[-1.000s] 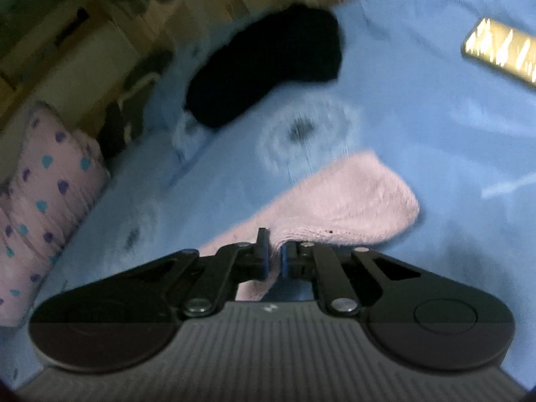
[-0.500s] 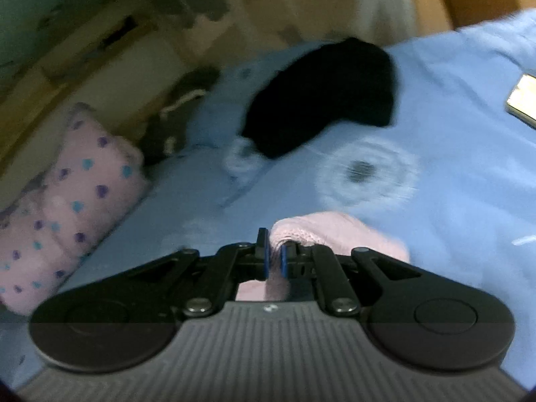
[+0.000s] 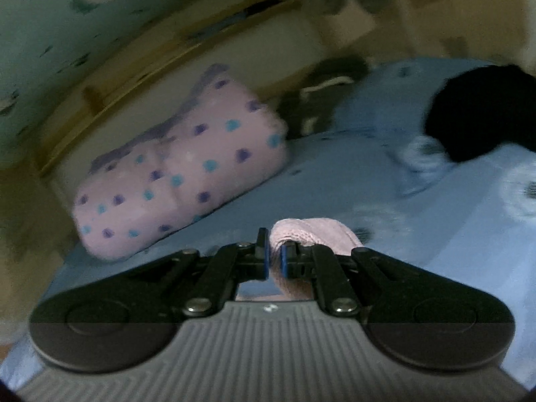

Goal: Fold small clothes
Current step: 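Lift the held sleeve with the right tool and lay it across the cardigan body, then open the right tool and withdraw it from the folded sleeve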

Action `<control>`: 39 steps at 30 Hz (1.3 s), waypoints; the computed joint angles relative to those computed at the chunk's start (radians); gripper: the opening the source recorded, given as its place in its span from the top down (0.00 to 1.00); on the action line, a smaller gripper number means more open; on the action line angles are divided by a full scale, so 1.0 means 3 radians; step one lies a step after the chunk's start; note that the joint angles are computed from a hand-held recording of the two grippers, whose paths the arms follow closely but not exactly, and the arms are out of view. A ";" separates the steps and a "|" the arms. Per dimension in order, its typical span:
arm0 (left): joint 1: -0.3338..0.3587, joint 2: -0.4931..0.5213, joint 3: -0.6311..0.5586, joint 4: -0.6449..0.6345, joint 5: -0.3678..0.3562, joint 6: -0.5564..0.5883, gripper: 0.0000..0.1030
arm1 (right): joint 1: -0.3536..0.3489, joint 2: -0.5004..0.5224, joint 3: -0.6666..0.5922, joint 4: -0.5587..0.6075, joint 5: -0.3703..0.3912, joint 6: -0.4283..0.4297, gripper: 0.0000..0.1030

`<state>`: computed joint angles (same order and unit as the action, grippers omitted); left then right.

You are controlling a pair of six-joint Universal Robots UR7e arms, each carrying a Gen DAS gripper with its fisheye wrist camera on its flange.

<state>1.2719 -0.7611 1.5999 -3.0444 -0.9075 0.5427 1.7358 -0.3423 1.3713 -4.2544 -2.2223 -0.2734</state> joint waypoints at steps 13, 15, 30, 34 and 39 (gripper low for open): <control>0.0095 0.0060 -0.0090 -0.0089 -0.0045 0.0028 0.00 | -0.0006 0.0677 -0.0898 0.1346 0.0427 0.0185 0.91; 0.0102 0.0061 -0.0096 -0.0084 -0.0054 0.0021 0.00 | -0.0045 0.0728 -0.0939 0.1569 0.0458 0.0285 0.90; 0.0082 0.0086 -0.0048 -0.0193 -0.0030 0.0063 0.00 | -0.0100 0.0415 -0.0298 0.2101 0.0746 0.0582 0.39; 0.0043 0.0038 0.0008 -0.0236 -0.0073 0.0090 0.00 | -0.0052 0.0250 -0.0018 0.2073 0.0698 0.0397 0.38; -0.0072 0.0005 0.0065 -0.0244 -0.0111 0.0104 0.00 | -0.0048 0.0033 0.0380 0.1753 0.0748 0.0167 0.38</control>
<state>1.2503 -0.7594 1.6193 -3.1177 -0.9407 0.5738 1.7213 -0.3323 1.4853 -3.7286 -1.9977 -0.2231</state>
